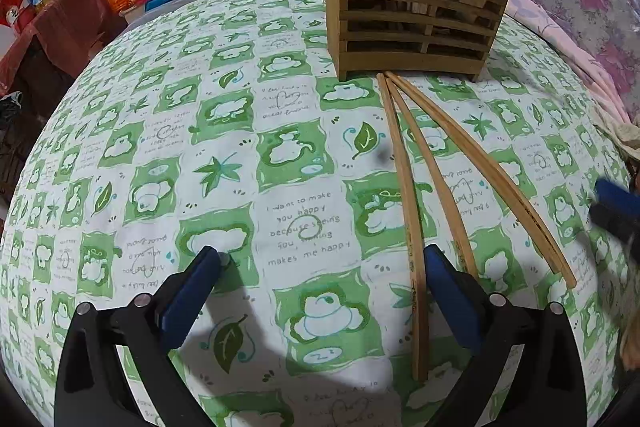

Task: Organize utensils
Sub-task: 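Move both open grippers over the remaining chopsticks on the cloth, then close the left gripper on a chopstick while the right gripper grasps another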

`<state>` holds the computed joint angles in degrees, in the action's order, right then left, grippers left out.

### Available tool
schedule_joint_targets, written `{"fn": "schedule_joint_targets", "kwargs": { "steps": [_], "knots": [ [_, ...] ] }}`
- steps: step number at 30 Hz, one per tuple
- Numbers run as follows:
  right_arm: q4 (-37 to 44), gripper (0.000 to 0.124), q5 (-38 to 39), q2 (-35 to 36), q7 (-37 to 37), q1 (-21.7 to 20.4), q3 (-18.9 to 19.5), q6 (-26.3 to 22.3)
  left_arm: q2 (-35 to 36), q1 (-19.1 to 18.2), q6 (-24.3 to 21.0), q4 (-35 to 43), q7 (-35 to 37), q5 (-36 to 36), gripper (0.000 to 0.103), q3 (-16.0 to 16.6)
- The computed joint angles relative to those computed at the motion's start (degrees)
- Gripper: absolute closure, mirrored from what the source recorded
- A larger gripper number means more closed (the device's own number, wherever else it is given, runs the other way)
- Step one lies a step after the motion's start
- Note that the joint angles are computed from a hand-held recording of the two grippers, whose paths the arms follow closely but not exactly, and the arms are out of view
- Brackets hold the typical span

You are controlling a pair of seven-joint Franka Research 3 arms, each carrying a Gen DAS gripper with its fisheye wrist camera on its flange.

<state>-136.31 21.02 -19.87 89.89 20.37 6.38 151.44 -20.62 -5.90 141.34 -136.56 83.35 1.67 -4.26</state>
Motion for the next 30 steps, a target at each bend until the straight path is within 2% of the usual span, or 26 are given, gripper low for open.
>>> {"fn": "schedule_joint_targets", "kwargs": {
  "steps": [4, 6, 8, 11, 12, 13, 16, 18, 22, 30],
  "knots": [
    [-2.99, 0.086, -0.54, -2.84, -3.46, 1.74, 0.65, -1.03, -0.18, 0.07, 0.10, -0.16, -0.27, 0.16, 0.004, -0.13],
    [-4.48, 0.086, -0.62, -4.49, -5.72, 2.84, 1.01, 0.71, -0.17, 0.12, 0.18, -0.14, -0.48, 0.31, 0.004, -0.19],
    [-4.36, 0.091, -4.06, -4.37, -4.72, 1.79, 3.14, 0.41, -0.23, 0.06, 0.18, -0.19, -0.52, 0.34, 0.004, -0.19],
    [-2.78, 0.103, -5.57, -2.78, -4.83, 2.05, 3.11, -2.12, -0.24, 0.02, 0.18, -0.22, -0.46, 0.33, 0.004, -0.13],
    [-2.76, 0.113, -6.07, -2.70, -3.62, 1.56, 3.33, -2.03, -0.16, 0.03, 0.19, -0.14, -0.38, 0.33, 0.004, -0.06],
    [-2.94, 0.117, -6.49, -2.73, -2.74, 1.15, 3.36, -1.60, -0.24, 0.01, 0.20, -0.23, -0.45, 0.32, 0.004, -0.11],
    [-3.42, 0.114, -6.90, -2.86, 2.37, -0.61, 3.12, -0.49, -0.27, 0.00, 0.22, -0.26, -0.45, 0.33, 0.004, -0.09],
    [-3.78, 0.111, -3.27, -3.13, 0.23, 1.19, 0.69, 0.09, -0.26, 0.00, 0.22, -0.25, -0.41, 0.34, 0.004, -0.06],
    [-3.73, 0.100, -2.23, -3.06, -0.97, 1.47, 0.57, 0.37, -0.26, 0.01, 0.21, -0.24, -0.35, 0.33, 0.004, -0.04],
    [-2.90, 0.099, -3.17, -2.18, -0.31, 0.87, 1.32, -0.96, -0.39, -0.03, -0.11, -0.23, -0.26, 0.26, 0.004, -0.05]
  ]
}}
